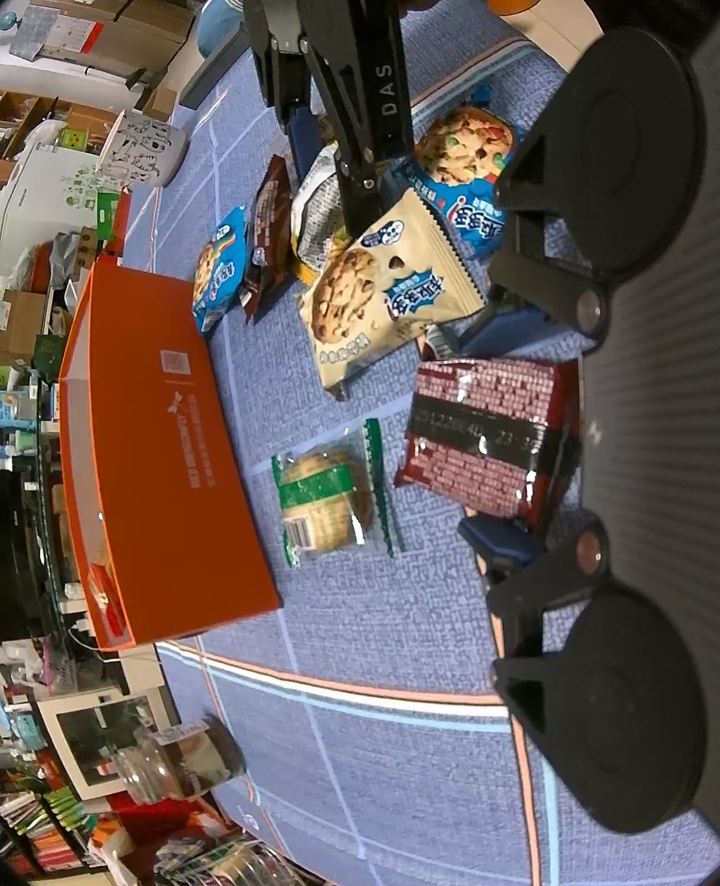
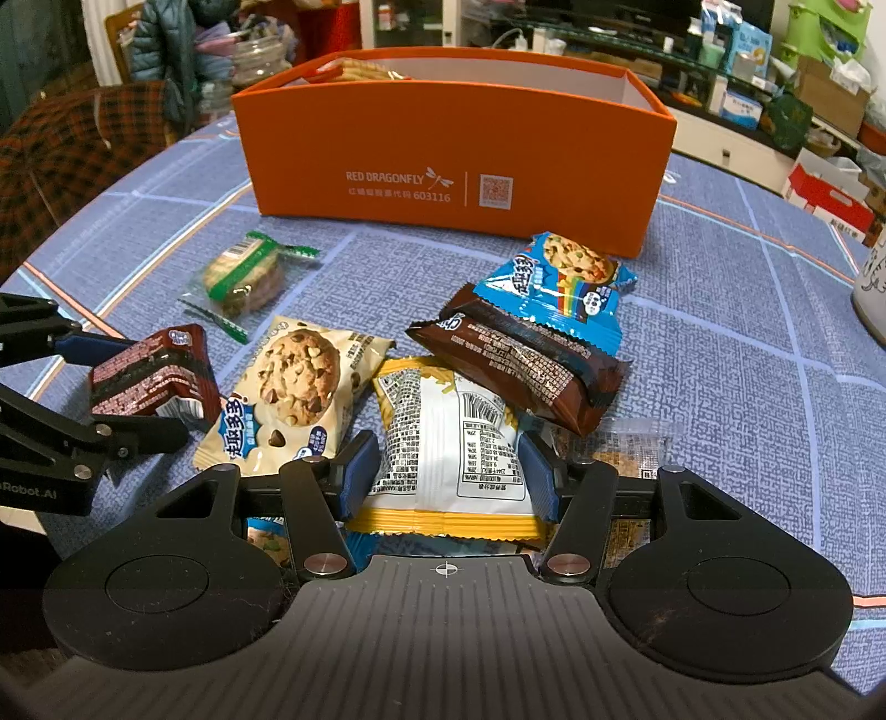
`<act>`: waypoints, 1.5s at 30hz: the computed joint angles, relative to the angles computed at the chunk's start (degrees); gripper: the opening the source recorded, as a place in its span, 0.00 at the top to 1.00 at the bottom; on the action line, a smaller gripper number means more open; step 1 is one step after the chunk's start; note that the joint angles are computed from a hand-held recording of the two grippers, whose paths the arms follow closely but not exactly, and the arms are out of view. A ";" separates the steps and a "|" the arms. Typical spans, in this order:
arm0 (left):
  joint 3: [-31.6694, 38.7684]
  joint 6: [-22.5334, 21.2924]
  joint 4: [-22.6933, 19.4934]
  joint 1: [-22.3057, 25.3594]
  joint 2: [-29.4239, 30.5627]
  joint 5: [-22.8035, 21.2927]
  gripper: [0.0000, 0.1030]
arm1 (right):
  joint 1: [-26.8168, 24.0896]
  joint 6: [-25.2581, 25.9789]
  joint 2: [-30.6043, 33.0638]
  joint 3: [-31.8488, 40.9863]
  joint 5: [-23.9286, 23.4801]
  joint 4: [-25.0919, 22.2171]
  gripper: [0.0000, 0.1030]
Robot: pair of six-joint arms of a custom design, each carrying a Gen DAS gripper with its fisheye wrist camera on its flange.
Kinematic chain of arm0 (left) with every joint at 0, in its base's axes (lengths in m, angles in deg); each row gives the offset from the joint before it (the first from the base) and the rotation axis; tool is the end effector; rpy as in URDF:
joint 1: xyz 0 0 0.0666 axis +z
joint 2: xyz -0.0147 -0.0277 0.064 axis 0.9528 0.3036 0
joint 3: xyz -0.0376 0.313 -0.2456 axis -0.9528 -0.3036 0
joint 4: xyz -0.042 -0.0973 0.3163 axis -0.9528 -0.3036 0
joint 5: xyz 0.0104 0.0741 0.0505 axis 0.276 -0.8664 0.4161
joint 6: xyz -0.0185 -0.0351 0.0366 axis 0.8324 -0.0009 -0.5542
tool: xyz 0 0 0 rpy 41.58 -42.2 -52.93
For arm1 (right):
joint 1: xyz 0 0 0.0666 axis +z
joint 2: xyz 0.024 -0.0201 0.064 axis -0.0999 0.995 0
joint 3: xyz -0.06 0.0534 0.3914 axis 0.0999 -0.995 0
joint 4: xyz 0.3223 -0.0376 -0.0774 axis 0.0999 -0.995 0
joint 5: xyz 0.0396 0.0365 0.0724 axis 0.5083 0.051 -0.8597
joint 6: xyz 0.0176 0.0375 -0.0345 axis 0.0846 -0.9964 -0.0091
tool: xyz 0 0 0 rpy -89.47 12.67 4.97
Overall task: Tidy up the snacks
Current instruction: 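Grasp the red-black wafer bar with the left tool while the right tool approaches the yellow-white bag, then grasp the yellow-white snack bag with the right tool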
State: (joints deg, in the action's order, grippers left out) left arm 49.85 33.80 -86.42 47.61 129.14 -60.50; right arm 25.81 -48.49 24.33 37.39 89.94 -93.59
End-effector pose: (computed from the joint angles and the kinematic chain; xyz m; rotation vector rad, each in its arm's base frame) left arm 0.3843 -0.1718 0.4208 0.2538 2.4401 -0.0935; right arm 0.4525 0.2765 0.4220 -0.6212 2.3747 0.2385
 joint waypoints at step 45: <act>1.28 0.24 -0.74 0.67 -0.50 0.13 0.50 | 0.57 1.99 3.27 18.29 9.54 -16.25 0.06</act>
State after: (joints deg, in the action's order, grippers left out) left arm 51.14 34.04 -87.16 48.28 128.64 -60.37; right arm 26.38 -46.50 27.60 55.68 99.48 -109.84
